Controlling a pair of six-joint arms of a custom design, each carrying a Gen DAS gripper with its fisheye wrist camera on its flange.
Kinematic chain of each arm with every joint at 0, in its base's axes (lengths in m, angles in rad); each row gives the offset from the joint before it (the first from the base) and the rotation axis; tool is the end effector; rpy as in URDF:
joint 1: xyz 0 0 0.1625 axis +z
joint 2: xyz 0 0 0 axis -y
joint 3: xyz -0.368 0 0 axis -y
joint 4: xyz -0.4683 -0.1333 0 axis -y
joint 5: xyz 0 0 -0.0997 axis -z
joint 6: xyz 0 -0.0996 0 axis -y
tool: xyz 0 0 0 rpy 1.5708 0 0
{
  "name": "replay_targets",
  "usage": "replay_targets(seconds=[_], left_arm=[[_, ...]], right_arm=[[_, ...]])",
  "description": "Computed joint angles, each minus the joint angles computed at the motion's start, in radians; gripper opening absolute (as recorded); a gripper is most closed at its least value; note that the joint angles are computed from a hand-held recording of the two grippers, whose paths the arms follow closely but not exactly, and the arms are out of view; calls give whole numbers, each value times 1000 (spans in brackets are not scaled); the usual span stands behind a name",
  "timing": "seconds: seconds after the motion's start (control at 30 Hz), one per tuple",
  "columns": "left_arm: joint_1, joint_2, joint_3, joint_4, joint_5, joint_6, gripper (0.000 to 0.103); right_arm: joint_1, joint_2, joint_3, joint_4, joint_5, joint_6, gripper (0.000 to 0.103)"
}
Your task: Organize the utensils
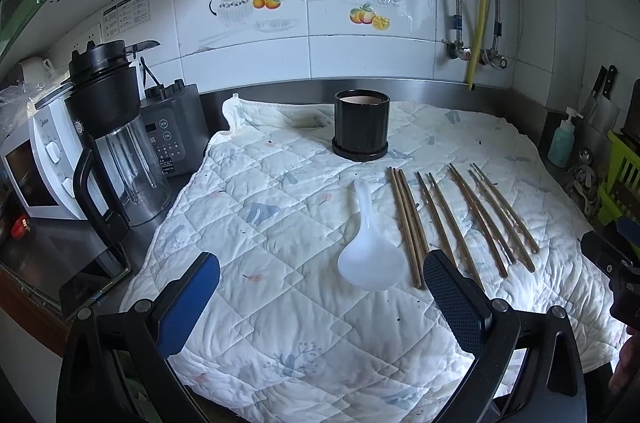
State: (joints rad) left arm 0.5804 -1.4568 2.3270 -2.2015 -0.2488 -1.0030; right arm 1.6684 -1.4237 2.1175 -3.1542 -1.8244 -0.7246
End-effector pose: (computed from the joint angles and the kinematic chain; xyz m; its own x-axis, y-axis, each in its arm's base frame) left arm -0.2376 -0.4306 0.1226 -0.6541 -0.2706 -0.7063 0.4851 0.5664 -0.6662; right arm 0.1616 -0.5385 0.2438 -0.6949 -0.3408 0.6332 -0.6971 0.5353 -0.4769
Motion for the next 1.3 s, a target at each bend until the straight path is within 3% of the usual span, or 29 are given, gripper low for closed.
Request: replay_targets(seconds=[0.8,1.3], left_arm=[[1,-10,-7,20,12,-10,103],[11,5,-9,-62,8,64,103]], right_arm=[[3,0,-7,-7,16,-1,103],[3,-1,-6,-18,28,-7,103]])
